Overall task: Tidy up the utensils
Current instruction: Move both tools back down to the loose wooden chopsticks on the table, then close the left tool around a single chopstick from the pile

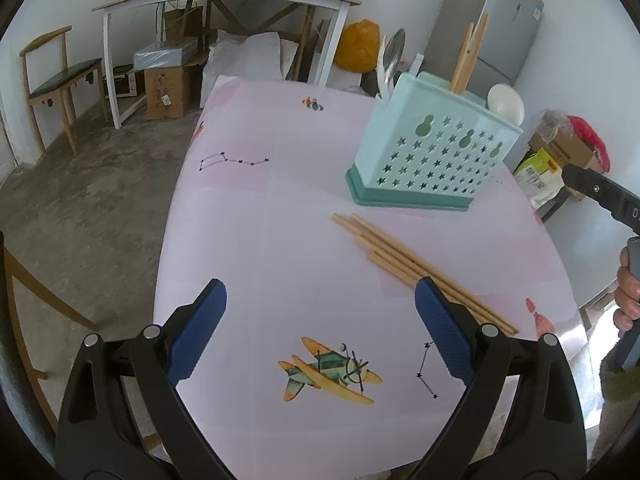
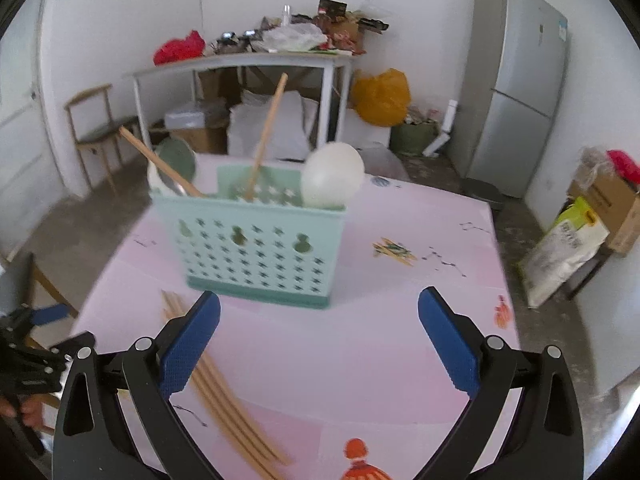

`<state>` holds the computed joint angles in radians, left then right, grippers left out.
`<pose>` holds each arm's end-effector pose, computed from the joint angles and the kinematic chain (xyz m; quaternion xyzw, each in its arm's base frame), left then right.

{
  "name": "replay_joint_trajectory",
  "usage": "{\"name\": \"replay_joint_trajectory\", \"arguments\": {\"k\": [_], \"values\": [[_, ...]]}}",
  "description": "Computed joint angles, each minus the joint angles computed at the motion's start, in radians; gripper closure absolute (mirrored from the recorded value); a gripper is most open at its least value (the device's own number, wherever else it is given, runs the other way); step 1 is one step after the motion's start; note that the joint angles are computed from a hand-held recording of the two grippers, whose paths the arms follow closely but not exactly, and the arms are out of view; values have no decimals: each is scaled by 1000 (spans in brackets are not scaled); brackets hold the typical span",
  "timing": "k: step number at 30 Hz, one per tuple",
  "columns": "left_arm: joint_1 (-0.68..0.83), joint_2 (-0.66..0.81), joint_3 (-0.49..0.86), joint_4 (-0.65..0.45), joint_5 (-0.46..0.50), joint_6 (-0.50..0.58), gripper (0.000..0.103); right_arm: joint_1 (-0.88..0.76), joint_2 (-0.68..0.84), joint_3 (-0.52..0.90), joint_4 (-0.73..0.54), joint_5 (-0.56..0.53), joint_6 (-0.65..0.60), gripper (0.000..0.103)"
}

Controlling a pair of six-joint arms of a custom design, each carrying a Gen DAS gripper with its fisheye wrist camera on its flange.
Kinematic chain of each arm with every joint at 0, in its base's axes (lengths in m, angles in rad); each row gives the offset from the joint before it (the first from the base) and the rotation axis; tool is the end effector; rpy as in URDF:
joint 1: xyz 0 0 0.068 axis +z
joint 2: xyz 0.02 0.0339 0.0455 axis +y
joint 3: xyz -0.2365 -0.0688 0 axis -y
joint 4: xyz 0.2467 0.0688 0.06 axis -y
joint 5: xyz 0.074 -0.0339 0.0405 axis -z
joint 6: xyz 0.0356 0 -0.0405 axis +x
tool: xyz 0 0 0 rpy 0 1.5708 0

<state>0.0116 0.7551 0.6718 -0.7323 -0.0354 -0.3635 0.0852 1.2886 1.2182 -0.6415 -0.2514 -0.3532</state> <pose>0.1737 0.0033 0.2351 -0.1797 0.9119 -0.0483 0.3658 0.2848 0.0332 0.3123 -0.2471 0.8691 0.0578 0.4246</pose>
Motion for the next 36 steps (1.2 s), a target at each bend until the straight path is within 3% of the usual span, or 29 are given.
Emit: {"name": "replay_joint_trajectory", "arguments": {"k": [5, 11, 17, 21, 25, 29, 36], "values": [[-54, 46, -1, -2, -46, -27, 9, 21, -29, -60, 53, 80, -23, 7], [-106, 88, -12, 7, -61, -50, 9, 8, -36, -115, 73, 56, -40, 7], [-160, 132, -15, 12, -96, -72, 8, -23, -10, -147, 50, -75, -61, 7], [-169, 158, -28, 16, -91, -98, 9, -26, 53, -99, -52, -143, -91, 7], [-219, 186, -25, 9, -160, -114, 9, -45, 158, -36, -157, -268, -125, 7], [-245, 183, -34, 17, -192, -150, 8, -33, 240, 10, -248, -304, -152, 26], [-288, 173, -43, 7, -231, -164, 8, -18, 273, -16, -298, -228, -175, 54]]}}
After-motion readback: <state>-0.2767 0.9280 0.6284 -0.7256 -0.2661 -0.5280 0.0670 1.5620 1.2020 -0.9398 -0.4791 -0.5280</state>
